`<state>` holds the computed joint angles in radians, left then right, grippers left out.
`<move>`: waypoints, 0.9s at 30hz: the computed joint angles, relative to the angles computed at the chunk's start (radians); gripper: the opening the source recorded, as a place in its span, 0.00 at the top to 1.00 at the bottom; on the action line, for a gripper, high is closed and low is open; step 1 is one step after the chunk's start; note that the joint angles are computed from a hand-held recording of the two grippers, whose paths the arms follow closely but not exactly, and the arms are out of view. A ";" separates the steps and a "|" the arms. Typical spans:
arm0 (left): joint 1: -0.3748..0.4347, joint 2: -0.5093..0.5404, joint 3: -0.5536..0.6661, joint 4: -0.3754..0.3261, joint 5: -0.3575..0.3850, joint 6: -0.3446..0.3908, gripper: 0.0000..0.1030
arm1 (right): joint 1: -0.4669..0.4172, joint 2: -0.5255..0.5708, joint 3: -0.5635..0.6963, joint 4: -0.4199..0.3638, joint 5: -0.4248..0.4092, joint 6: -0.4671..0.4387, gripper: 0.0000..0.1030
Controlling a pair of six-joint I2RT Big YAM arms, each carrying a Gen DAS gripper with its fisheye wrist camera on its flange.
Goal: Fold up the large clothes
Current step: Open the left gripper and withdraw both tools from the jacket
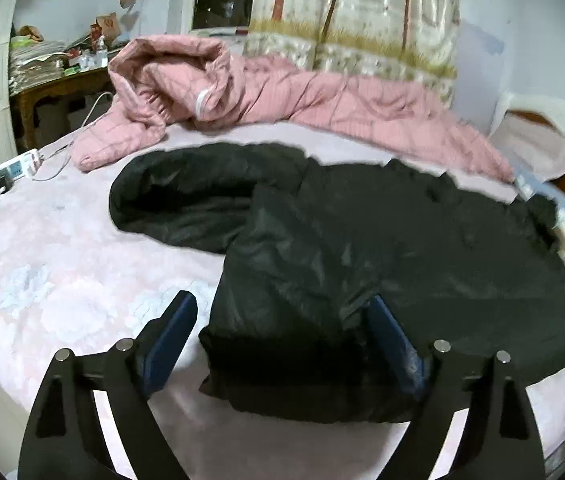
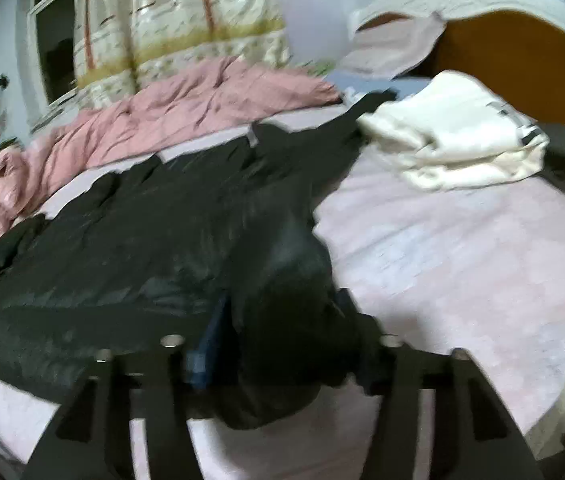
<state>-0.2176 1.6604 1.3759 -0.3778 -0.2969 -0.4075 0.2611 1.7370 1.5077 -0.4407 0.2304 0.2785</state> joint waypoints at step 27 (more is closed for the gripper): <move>-0.029 -0.042 -0.053 0.174 -0.060 0.074 0.01 | 0.047 -0.087 -0.120 0.255 0.109 -0.110 0.00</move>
